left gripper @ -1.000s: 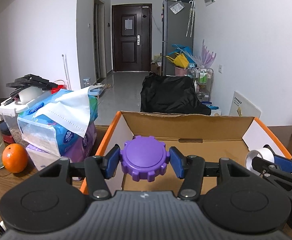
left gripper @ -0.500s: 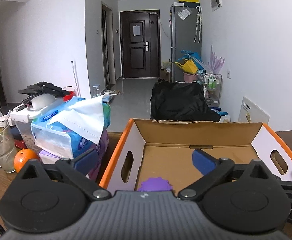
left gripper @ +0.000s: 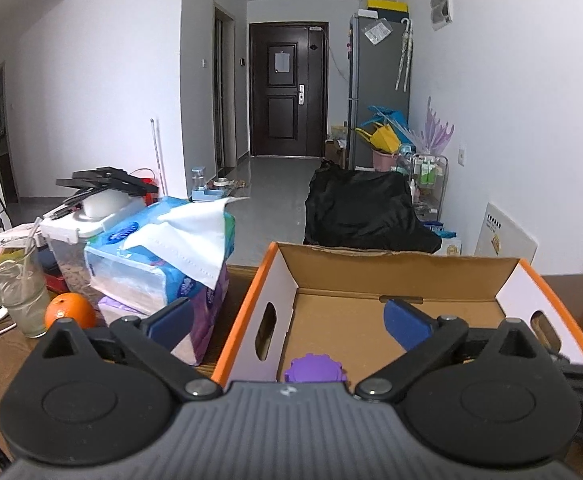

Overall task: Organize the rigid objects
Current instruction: 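Open both tools to drop the purple cap and tape roll into the box, then move both tools back toward the items on the table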

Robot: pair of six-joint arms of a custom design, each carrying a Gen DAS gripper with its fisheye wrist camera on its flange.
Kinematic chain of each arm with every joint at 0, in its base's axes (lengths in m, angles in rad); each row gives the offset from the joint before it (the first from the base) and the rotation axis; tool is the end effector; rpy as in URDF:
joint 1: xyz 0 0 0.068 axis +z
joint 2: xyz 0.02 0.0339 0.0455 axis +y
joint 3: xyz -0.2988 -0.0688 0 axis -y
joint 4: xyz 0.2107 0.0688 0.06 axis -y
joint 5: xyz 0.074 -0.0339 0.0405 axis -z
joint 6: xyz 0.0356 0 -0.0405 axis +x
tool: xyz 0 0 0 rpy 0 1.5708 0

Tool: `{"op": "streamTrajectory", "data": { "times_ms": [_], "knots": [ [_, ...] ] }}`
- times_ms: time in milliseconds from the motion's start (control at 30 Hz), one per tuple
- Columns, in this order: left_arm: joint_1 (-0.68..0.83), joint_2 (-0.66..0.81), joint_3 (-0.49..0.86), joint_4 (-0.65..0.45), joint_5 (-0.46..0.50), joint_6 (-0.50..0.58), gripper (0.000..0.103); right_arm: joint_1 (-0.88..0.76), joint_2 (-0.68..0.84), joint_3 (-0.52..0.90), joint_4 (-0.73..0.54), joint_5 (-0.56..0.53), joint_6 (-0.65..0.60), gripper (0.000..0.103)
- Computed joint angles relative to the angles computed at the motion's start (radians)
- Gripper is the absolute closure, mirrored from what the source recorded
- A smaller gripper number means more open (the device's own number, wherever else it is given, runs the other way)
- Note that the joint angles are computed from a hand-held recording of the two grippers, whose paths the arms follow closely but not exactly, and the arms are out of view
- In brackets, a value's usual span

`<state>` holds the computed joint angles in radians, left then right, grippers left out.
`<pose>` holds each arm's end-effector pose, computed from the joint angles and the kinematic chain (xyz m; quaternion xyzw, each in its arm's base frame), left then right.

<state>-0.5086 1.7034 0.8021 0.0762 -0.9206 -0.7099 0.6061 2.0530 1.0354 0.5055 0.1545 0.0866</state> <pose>0.2777 -0.1224 0.2115 -0.2448 0.8139 0.1525 0.5044 0.3446 0.2322 0.1770 -0.1834 0.8417 0.1083 0.4962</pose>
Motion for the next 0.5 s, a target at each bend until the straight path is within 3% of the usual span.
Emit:
{"op": "streamTrajectory", "data": {
  "times_ms": [167, 500],
  "knots": [
    [-0.032, -0.058, -0.034, -0.037, -0.043, -0.049, 0.000, 0.011, -0.052, -0.055, -0.007, 0.020, -0.015, 0.000],
    [-0.143, -0.139, -0.062, -0.217, -0.103, -0.216, 0.000, 0.012, -0.179, -0.226, 0.044, 0.006, -0.027, 0.000]
  ]
}}
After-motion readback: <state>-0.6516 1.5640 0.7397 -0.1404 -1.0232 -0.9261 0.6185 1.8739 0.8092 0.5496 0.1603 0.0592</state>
